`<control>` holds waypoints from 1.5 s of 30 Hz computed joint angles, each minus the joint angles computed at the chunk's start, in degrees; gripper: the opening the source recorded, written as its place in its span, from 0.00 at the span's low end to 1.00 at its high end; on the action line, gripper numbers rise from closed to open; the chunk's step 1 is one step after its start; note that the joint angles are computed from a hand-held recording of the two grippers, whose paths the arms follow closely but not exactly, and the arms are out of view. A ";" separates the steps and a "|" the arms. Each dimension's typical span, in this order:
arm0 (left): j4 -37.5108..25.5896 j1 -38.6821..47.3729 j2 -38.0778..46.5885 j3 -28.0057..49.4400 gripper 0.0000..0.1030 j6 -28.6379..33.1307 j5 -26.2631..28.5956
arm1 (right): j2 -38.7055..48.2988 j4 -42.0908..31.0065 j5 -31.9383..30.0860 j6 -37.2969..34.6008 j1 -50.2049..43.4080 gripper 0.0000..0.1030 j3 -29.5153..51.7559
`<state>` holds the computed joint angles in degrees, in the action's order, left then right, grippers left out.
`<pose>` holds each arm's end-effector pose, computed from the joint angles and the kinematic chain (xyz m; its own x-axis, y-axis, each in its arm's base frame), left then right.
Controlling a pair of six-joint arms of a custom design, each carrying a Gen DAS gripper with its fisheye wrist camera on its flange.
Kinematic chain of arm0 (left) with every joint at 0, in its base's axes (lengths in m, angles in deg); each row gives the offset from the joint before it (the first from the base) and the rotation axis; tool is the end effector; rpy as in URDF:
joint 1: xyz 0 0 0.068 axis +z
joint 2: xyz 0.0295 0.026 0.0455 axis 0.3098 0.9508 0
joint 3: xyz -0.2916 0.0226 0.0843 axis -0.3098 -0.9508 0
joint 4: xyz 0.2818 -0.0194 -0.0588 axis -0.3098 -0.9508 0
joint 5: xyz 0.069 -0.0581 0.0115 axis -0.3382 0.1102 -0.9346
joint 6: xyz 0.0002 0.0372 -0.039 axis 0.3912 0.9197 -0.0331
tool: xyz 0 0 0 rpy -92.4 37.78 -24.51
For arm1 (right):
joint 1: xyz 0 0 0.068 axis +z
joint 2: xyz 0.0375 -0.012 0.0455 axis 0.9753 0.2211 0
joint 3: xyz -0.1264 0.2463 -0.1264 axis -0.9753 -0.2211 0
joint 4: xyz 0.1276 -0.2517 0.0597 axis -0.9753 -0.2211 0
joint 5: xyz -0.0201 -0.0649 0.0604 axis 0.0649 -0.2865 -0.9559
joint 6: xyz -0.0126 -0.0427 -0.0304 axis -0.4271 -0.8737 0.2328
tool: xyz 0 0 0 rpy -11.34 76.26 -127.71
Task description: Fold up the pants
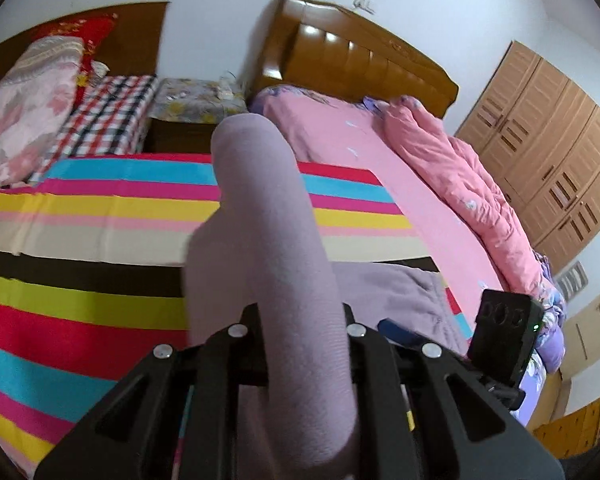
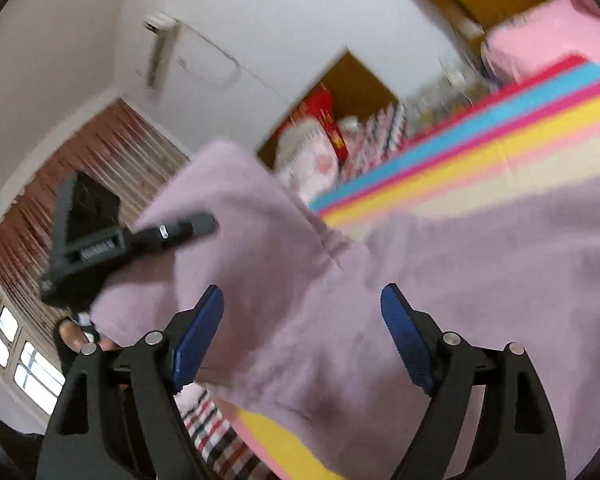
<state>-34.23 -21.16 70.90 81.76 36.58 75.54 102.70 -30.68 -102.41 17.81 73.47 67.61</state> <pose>0.2864 -0.2263 0.3274 -0.7529 -0.1414 -0.6428 0.1113 0.9352 -0.3361 0.2743 0.0142 0.2274 -0.7913 0.0850 -0.6055 -0.5086 0.4581 0.7290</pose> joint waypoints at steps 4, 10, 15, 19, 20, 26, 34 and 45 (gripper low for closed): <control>1.62 3.09 -2.20 -4.56 0.14 -2.06 0.93 | -3.03 6.95 8.13 4.22 12.96 0.77 -2.58; -1.87 21.42 -18.68 -21.01 0.15 3.57 8.12 | -7.06 2.28 12.91 -2.00 15.40 0.77 -0.99; 3.78 41.49 -14.36 -33.72 0.52 13.34 18.95 | -9.44 -10.13 12.14 -13.79 -5.75 0.77 -0.92; 12.63 42.65 -16.79 -39.26 0.79 12.98 12.11 | -6.88 -21.53 12.48 -25.00 -27.78 0.77 2.48; 15.66 44.10 -18.39 -40.67 0.82 12.45 15.42 | -5.69 -24.02 13.37 -27.89 -32.37 0.77 3.47; 12.63 27.30 -26.49 -38.54 0.83 5.89 -9.56 | 4.94 -34.05 16.93 -36.27 -46.51 0.77 7.18; 19.27 6.32 -4.64 -30.90 0.98 7.57 -12.01 | 11.31 -33.11 14.29 -33.70 -44.81 0.78 5.83; 21.54 10.64 2.65 -29.80 0.99 7.31 -6.98 | 10.91 -29.70 11.35 -23.50 -41.08 0.76 5.91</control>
<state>-12.69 -10.52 73.56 51.95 43.89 68.56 113.61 -60.38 -91.07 -5.68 32.39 73.52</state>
